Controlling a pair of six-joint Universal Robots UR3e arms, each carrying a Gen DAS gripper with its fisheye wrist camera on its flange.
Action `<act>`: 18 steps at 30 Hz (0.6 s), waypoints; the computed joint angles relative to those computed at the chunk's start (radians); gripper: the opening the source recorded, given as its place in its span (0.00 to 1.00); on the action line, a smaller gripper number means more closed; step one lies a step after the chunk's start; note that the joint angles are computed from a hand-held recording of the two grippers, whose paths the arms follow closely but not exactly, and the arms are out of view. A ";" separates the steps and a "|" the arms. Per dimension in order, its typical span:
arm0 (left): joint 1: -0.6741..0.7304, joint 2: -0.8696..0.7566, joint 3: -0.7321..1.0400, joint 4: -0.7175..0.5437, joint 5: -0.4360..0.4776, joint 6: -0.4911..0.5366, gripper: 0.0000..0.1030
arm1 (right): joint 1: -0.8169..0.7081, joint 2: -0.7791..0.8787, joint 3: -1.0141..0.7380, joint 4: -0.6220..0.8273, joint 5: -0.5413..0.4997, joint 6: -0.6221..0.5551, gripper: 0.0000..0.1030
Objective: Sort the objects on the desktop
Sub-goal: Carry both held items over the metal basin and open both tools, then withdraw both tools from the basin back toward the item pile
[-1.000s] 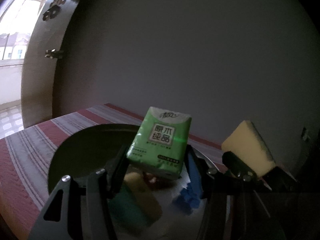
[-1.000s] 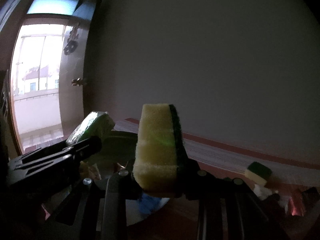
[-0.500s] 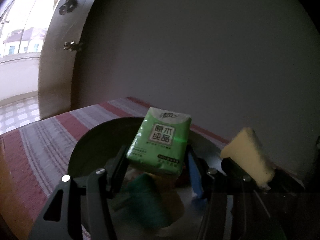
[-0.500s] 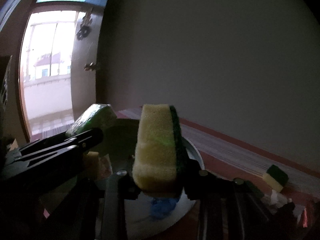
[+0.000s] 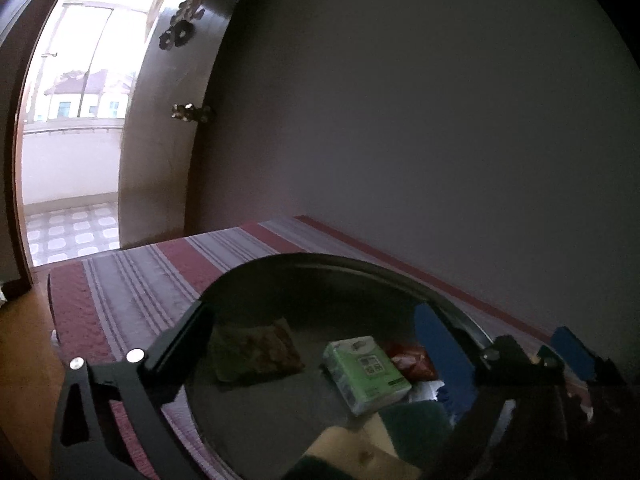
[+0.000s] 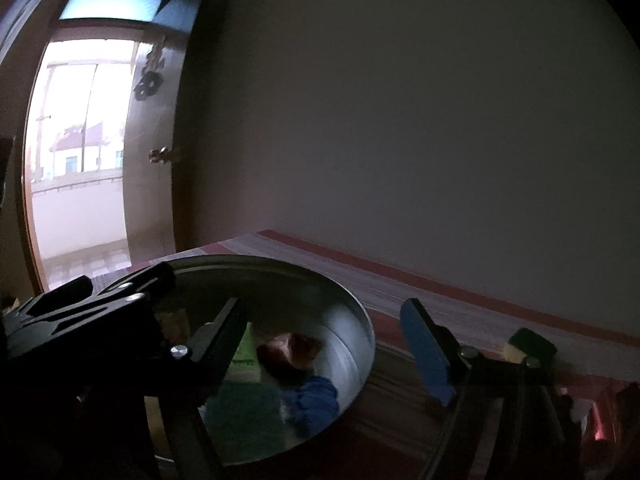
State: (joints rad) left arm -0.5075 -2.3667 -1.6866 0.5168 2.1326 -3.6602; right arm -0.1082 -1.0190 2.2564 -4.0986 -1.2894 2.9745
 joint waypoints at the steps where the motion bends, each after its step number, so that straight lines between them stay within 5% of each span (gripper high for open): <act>1: 0.003 -0.002 0.002 0.002 -0.003 -0.001 1.00 | -0.003 -0.001 0.006 -0.007 -0.009 0.009 0.79; 8: -0.034 -0.018 0.005 0.034 0.029 -0.043 1.00 | -0.021 -0.001 0.037 -0.067 -0.045 0.043 0.79; 14: -0.127 -0.087 0.121 0.052 0.189 0.073 1.00 | -0.090 -0.018 0.095 -0.115 -0.019 0.070 0.79; 18: -0.164 -0.117 0.192 0.026 0.218 0.157 1.00 | -0.155 -0.025 0.113 -0.123 -0.013 0.130 0.79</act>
